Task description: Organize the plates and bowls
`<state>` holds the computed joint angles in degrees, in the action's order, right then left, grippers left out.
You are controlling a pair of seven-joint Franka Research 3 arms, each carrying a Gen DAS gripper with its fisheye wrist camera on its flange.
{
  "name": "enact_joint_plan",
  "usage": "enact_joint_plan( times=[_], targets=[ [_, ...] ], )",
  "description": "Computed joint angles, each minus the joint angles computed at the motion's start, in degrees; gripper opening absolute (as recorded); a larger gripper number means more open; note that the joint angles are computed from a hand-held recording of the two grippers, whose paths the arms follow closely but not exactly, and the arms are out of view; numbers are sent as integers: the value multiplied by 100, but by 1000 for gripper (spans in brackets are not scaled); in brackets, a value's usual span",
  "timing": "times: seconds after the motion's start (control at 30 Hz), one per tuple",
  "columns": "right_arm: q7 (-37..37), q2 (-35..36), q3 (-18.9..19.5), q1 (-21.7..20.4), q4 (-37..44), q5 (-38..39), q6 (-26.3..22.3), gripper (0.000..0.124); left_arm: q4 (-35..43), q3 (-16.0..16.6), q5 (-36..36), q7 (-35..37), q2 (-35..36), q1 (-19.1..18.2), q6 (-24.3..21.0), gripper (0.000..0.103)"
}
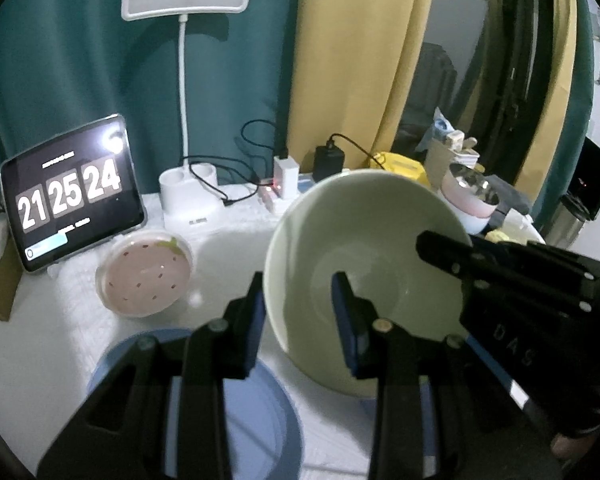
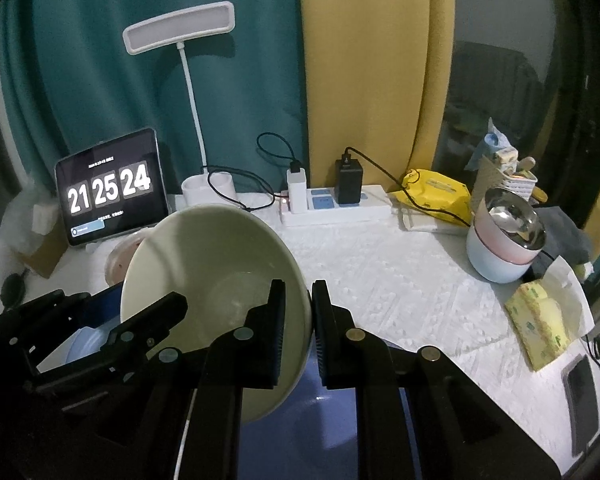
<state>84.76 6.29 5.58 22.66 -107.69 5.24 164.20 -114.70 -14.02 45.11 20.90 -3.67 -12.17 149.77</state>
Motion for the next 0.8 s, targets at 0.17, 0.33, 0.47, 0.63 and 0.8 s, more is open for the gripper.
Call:
enact_joint_plan(
  times=[0.17,0.33,0.47,0.63,0.8],
  targets=[
    [-99,-188,16,-69,-254,203,133,15,51,-58,49,-38,5,-64,-109,33],
    [-316,-331,41,-147,-438,487,194,15,155,-97,75,-45,69,-154,-231,33],
    [-496,-443,38,-208,-581,718,234,15,280,-124,118,-55,160,-246,-332,33],
    [-589,-569,14,-275,-763,886,294,15,464,-143,149,-64,315,-391,-482,33],
    [-777,-689,-15,-341,-939,1149,366,15,630,-134,148,-2,465,-535,-553,33]
  ],
)
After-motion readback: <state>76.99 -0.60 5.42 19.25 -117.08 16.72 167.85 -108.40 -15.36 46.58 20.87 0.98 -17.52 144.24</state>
